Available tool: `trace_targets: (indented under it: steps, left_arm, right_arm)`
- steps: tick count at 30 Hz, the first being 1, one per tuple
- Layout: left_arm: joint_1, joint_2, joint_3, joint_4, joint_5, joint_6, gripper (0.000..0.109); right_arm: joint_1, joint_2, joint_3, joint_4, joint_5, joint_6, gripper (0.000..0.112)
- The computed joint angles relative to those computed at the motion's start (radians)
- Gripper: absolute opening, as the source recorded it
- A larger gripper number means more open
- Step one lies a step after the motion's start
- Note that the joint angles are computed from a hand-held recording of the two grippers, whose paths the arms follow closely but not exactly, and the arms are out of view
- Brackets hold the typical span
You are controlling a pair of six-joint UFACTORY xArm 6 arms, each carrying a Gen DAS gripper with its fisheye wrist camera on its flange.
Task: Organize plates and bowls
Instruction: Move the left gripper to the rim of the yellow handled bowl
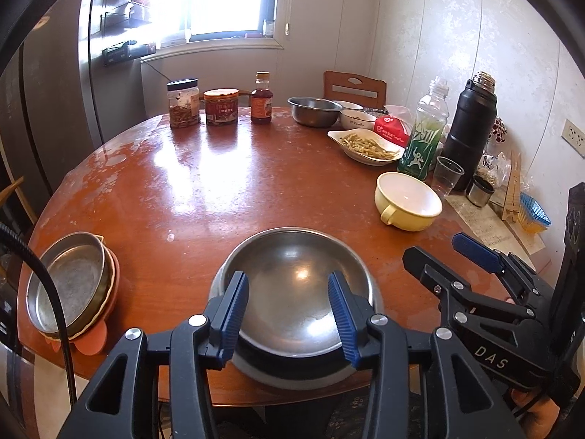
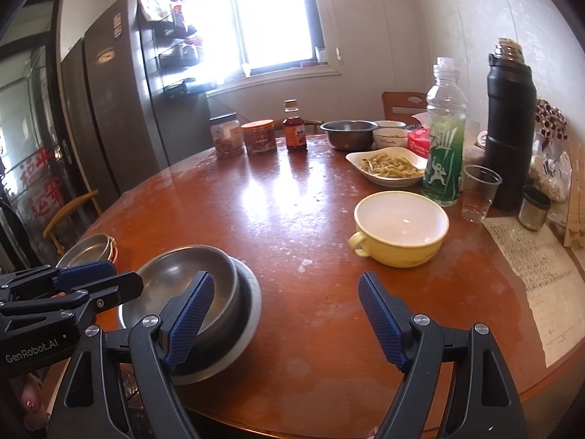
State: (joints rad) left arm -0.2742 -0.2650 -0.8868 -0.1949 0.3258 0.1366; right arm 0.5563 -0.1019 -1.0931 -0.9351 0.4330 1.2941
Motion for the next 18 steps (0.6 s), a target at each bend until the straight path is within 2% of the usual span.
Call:
trace_targets:
  steps: [10,18]
  left_arm:
    - [-0.063,0.083,-0.099,0.050,0.019,-0.037,0.046]
    - [-0.118,0.229,-0.263,0.082,0.060,-0.085,0.046]
  right_arm:
    - [-0.063,-0.079,0.086,-0.039,-0.021,0.072,0.083]
    - [-0.151,-0.135,0.149,-0.052,-0.058,0.132,0.083]
